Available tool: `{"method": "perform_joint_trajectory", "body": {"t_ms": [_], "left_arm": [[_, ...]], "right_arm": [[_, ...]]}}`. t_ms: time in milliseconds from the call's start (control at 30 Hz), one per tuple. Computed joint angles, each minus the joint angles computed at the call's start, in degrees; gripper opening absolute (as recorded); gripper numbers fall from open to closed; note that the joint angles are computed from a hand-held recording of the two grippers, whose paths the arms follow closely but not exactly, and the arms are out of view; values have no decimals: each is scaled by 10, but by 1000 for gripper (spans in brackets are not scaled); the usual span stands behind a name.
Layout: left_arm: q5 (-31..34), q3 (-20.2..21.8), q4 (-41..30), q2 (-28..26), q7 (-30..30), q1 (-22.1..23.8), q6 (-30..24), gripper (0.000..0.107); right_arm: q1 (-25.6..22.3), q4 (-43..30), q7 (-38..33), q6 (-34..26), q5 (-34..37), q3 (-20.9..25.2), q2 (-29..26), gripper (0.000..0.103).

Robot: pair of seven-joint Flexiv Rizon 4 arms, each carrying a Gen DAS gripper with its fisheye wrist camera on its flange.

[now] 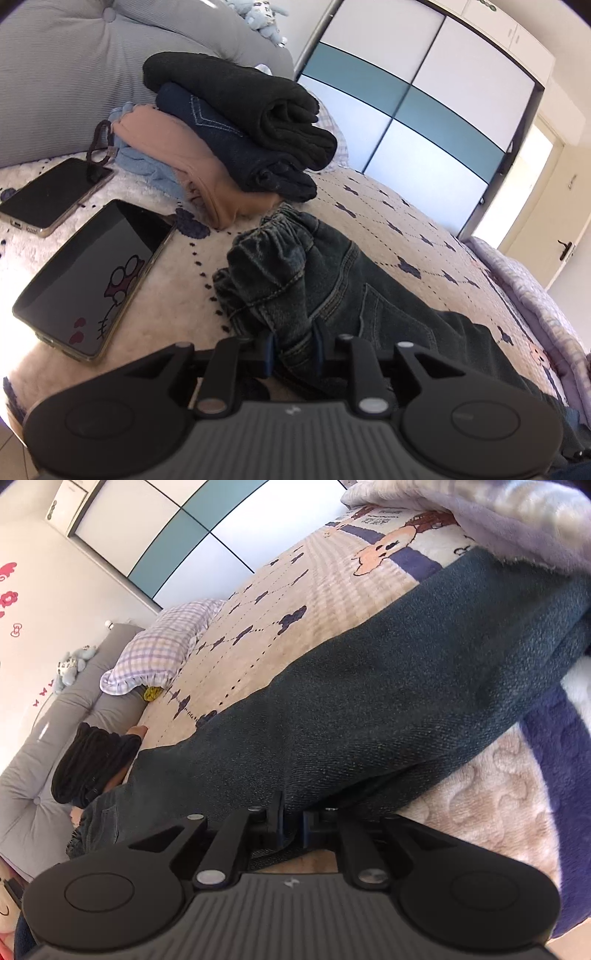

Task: Fold clothes
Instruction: 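Lay the folded legs down on the jeans and open the right gripper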

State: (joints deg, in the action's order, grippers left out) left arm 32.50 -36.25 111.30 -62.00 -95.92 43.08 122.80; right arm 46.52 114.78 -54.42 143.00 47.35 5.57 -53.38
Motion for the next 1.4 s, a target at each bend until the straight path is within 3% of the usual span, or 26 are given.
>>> {"method": "perform_joint_trajectory", "body": {"t_ms": [133,200,300,400,500,600,633,700,800,900,1000,1100,1167,1267,1400], "left_arm": [[-7,-9,21,23,-13,18,7,34],[-48,57,33,68,-11,-36,63,32],[-50,92,29,97,-17,-65,88,35],[9,63,-6,97,-32,-54,29,42],[39,21,-46,83,-1,-60,-58,50],[26,8,-89,66,54,-102,-126,55],[21,2,-107,56,71,-117,-146,55],[7,-18,-139,31,104,-134,-185,57],[-37,-3,-180,12,124,-178,-219,57],[-78,45,-184,12,120,-217,-213,57],[-77,57,-151,9,141,-212,-161,57],[-88,66,-112,17,154,-204,-121,56],[-95,56,-92,17,162,-189,-108,52],[-106,36,-78,10,180,-171,-101,50],[-140,58,-75,13,197,-198,-75,50]], "right_arm": [[-4,21,8,7,5,9,12,14],[22,28,-36,-28,33,-11,34,18],[89,29,-147,-109,117,-71,75,31],[161,22,-284,-173,208,-145,111,31],[188,8,-385,-172,235,-180,129,32],[131,-8,-363,-128,145,-136,118,42],[115,-27,-371,-143,127,-133,114,42],[118,-73,-414,-207,130,-171,100,42],[124,-140,-417,-304,98,-235,58,42],[122,-199,-393,-367,51,-272,16,42],[151,-227,-366,-424,1,-327,-25,42],[177,-221,-347,-444,-38,-349,-47,45],[179,-201,-337,-435,-46,-335,-37,44],[147,-165,-346,-412,-65,-277,2,44],[98,-152,-344,-411,-107,-227,32,41]]}}
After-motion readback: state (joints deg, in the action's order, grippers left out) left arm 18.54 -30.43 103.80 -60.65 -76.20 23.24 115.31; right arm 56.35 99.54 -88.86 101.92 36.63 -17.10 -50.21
